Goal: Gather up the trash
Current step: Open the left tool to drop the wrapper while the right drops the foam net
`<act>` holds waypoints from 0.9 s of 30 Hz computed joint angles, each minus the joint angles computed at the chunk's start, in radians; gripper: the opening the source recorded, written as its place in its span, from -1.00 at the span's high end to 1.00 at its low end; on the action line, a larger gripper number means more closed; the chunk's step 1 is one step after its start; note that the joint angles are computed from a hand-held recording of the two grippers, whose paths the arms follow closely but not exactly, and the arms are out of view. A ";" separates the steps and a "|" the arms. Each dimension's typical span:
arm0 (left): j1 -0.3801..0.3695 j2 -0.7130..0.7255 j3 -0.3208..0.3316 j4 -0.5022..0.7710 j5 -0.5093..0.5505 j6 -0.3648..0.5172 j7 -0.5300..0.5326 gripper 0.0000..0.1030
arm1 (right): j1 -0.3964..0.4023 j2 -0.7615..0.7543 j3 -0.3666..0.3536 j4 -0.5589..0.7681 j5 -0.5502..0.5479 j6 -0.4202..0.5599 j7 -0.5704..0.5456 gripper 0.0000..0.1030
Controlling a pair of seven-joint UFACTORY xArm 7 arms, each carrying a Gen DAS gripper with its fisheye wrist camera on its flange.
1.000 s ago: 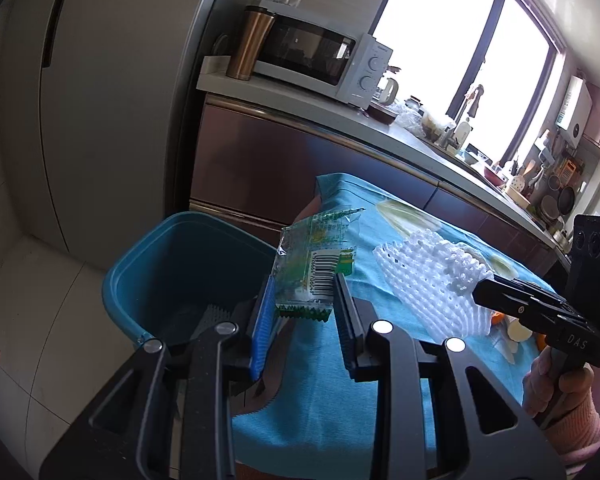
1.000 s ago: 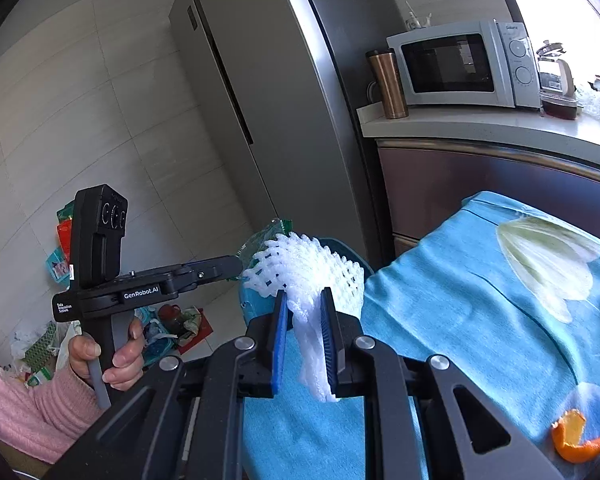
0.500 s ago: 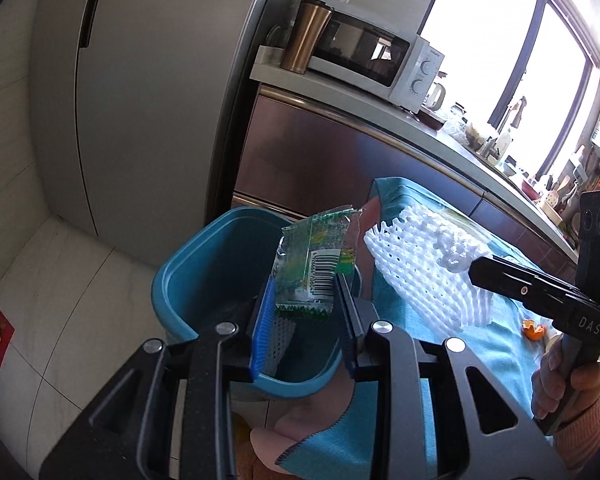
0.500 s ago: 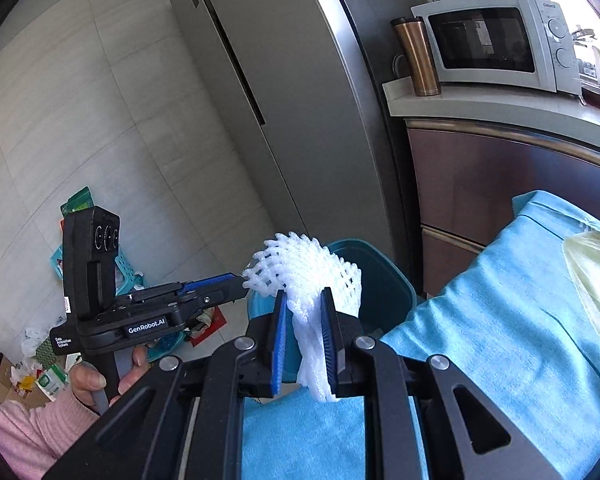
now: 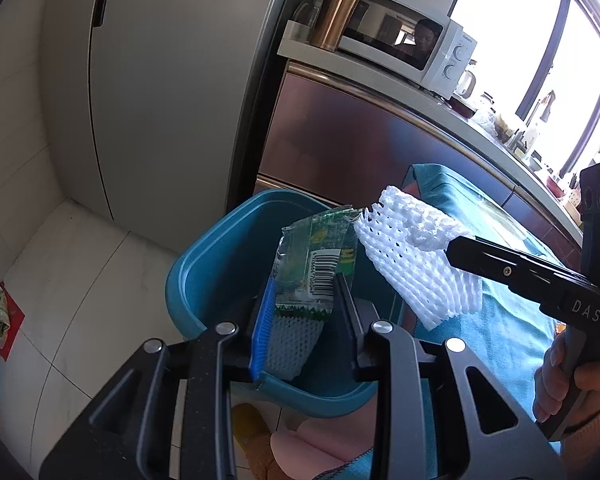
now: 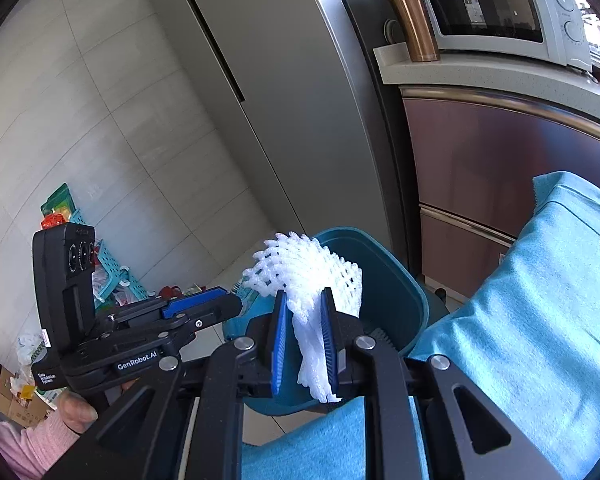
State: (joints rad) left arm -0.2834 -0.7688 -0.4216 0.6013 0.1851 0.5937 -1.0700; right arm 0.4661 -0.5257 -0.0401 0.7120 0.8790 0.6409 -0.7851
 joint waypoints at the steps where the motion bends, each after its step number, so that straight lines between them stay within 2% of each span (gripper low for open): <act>1: 0.004 0.006 -0.001 0.000 0.002 -0.001 0.000 0.43 | 0.000 0.013 0.003 0.007 -0.002 -0.001 0.003 0.70; 20: 0.026 0.127 0.017 0.017 0.044 -0.008 -0.021 0.43 | -0.031 0.132 0.070 0.074 -0.106 -0.004 0.160 0.58; 27: 0.037 0.187 0.016 0.045 0.073 -0.009 -0.039 0.40 | -0.029 0.144 0.071 0.083 -0.107 -0.006 0.182 0.45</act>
